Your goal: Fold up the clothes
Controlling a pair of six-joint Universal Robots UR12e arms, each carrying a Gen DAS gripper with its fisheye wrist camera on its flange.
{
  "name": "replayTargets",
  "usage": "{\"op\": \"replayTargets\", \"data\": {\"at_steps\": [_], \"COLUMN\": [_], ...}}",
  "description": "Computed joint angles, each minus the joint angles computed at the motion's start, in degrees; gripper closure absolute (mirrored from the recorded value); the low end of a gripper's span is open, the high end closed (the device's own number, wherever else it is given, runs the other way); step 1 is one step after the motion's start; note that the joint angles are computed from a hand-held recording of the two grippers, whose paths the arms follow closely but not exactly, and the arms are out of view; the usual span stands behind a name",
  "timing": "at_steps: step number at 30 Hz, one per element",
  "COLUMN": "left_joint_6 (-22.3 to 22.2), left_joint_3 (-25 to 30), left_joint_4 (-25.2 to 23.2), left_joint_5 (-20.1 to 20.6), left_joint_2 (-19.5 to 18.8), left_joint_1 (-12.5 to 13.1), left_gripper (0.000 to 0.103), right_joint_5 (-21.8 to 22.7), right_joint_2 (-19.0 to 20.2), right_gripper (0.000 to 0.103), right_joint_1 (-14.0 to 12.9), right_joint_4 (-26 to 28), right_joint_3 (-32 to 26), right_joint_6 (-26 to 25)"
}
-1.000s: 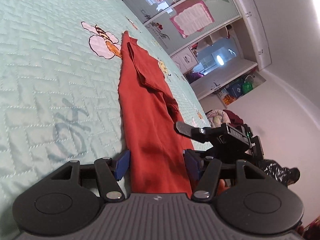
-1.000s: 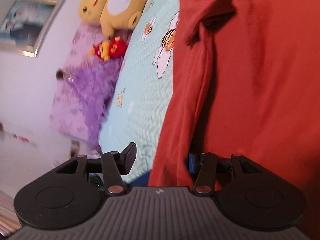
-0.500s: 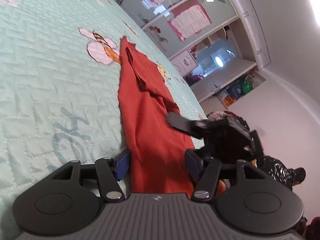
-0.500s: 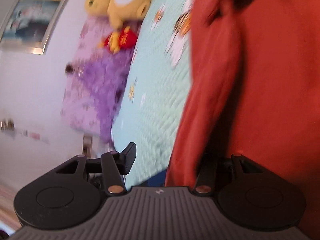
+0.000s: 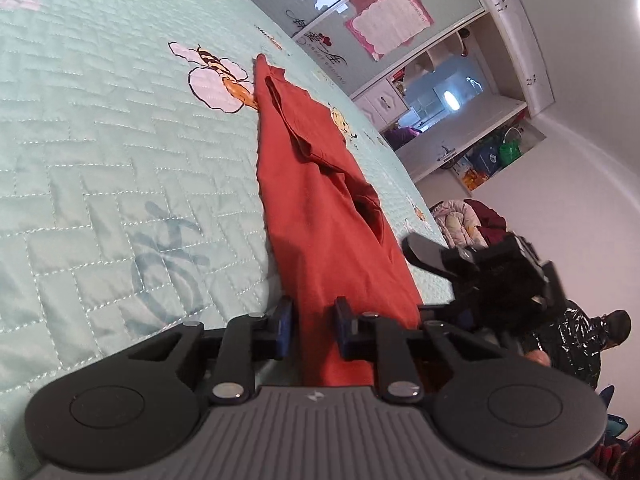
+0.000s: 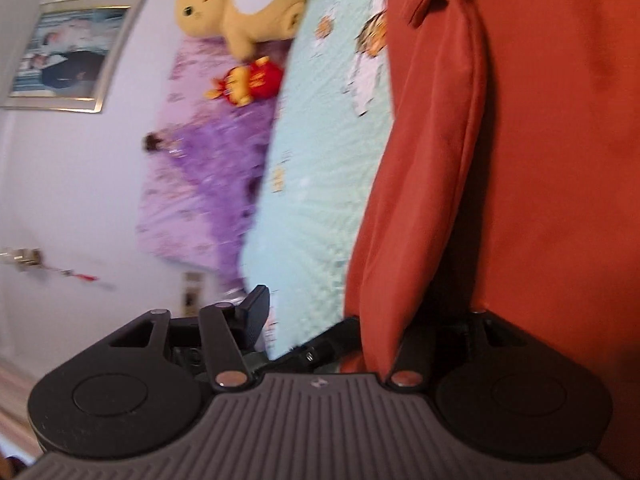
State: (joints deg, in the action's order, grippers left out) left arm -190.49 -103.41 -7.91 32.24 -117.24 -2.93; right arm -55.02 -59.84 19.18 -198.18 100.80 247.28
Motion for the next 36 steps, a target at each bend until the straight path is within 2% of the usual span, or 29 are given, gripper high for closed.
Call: {"op": "replayTargets", "data": {"at_steps": [2,5,7,11,15,17,18,20,21,22,24,25,28,30,33,36], "left_joint_6": [2.1,5.3,7.1,8.6,11.1,12.6,13.6,15.2,16.5,17.9,24.9,28.3,36.3,39.7,43.4,44.8], "left_joint_3": [-0.2,-0.5,-0.7,-1.0,-1.8,-3.0,-3.7,-5.1,-5.6,-6.0,-6.8,-7.1,-7.4,-7.8,-8.5,-8.6], "left_joint_4": [-1.2,-2.5,-3.0,-2.7,-2.1,-0.4,0.9,2.7,2.6,2.4,-2.1,-4.3,-12.3,-13.4,-11.1,-11.5], "left_joint_5": [1.3,2.9,3.7,4.4,7.7,10.3,11.4,10.3,8.3,6.4,7.0,7.5,12.6,16.1,20.4,21.7], "left_joint_2": [0.5,1.3,1.6,1.8,2.9,4.4,5.1,6.5,7.0,7.5,9.2,10.0,11.5,12.0,12.5,12.7], "left_joint_1": [-0.2,-0.4,-0.5,-0.5,-0.8,-1.0,-1.0,-0.6,-0.3,0.0,-0.4,-0.7,-1.7,-2.1,-2.7,-2.9], "left_gripper": [0.082,0.08,0.079,0.079,0.078,0.072,0.061,0.058,0.057,0.056,0.054,0.054,0.055,0.054,0.052,0.052], "right_joint_5": [-3.0,-5.8,-6.6,-8.4,-11.1,-12.7,-12.5,-12.5,-12.6,-14.0,-16.9,-17.5,-18.4,-17.9,-16.6,-14.9], "right_joint_2": [-2.1,-3.4,-3.6,-4.7,-6.6,-7.1,-7.1,-7.4,-7.7,-8.5,-9.8,-10.0,-10.8,-11.2,-11.8,-12.4], "right_gripper": [0.042,0.042,0.042,0.042,0.042,0.042,0.042,0.042,0.042,0.042,0.042,0.042,0.042,0.042,0.042,0.042], "right_joint_1": [0.8,1.4,1.6,2.4,3.8,4.5,4.7,5.1,5.4,6.0,7.2,7.5,8.4,8.8,9.0,9.5], "right_joint_4": [2.3,1.3,-1.4,-2.6,-0.8,-0.3,-1.3,0.6,2.5,6.7,14.9,16.2,18.6,18.3,18.4,20.6], "right_joint_3": [1.8,4.1,5.7,8.0,9.3,9.2,9.3,9.0,8.7,8.2,6.9,6.6,6.7,7.2,7.9,8.6], "right_joint_6": [-1.3,1.5,4.3,5.7,4.3,5.0,6.1,7.3,7.3,4.9,0.5,-0.6,-1.5,-1.3,-1.4,-2.4]}}
